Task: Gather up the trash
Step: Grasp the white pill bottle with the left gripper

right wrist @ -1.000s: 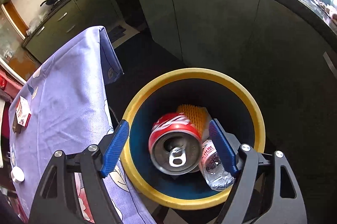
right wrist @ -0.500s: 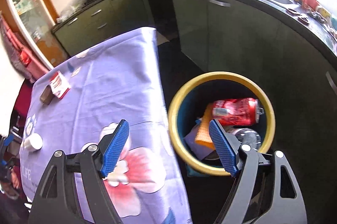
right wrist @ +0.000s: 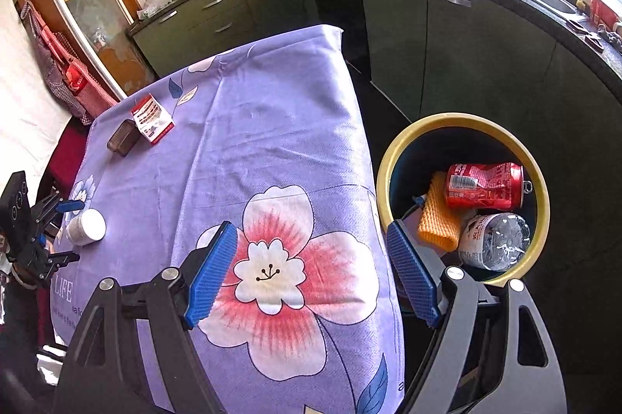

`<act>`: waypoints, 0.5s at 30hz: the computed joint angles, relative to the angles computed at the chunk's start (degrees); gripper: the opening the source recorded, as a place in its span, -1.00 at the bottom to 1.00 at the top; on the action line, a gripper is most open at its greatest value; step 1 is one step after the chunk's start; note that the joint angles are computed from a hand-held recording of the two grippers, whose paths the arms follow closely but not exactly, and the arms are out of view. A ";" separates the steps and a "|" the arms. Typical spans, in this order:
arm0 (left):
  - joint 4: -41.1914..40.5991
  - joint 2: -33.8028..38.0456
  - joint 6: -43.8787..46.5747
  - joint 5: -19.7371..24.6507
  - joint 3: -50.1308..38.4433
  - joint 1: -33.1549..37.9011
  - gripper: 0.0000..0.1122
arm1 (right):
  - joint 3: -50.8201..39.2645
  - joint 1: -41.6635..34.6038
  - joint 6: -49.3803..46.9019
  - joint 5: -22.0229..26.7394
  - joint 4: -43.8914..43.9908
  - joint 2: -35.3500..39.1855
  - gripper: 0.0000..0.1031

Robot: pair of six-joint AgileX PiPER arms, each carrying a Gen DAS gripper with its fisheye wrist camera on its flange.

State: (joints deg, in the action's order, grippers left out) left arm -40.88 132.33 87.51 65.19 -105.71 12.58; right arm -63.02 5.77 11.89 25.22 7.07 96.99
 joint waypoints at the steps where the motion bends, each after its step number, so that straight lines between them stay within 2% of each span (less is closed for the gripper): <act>1: 1.02 0.50 0.08 0.31 -0.99 -0.24 0.71 | 0.66 0.27 0.44 -0.28 -0.10 -0.34 0.52; 3: 2.71 1.85 0.06 1.51 -3.34 -0.55 0.63 | 1.66 0.57 0.37 -0.43 0.51 -0.67 0.53; 5: 4.46 3.09 -0.32 2.07 -5.38 -0.88 0.36 | 2.15 0.72 0.19 -0.55 1.01 -0.75 0.53; 7: 5.98 3.66 -0.56 1.74 -6.10 -1.26 0.22 | 2.22 1.02 1.25 -0.48 0.18 -0.78 0.53; 10: 7.10 3.99 -0.43 1.33 -6.18 -1.44 0.10 | 2.07 1.20 0.86 -0.45 0.71 -0.87 0.53; 12: 7.36 3.73 0.03 0.37 -5.50 -1.44 -0.04 | 1.99 1.51 0.73 -0.48 0.78 -0.89 0.53; 14: 7.55 4.26 -0.50 1.27 -6.37 -1.21 -0.20 | 2.02 1.75 0.26 -0.68 1.29 -0.86 0.53; 15: 7.31 4.28 -0.57 1.29 -6.34 -1.06 -0.20 | 1.99 1.84 -0.05 -0.66 1.62 -0.86 0.53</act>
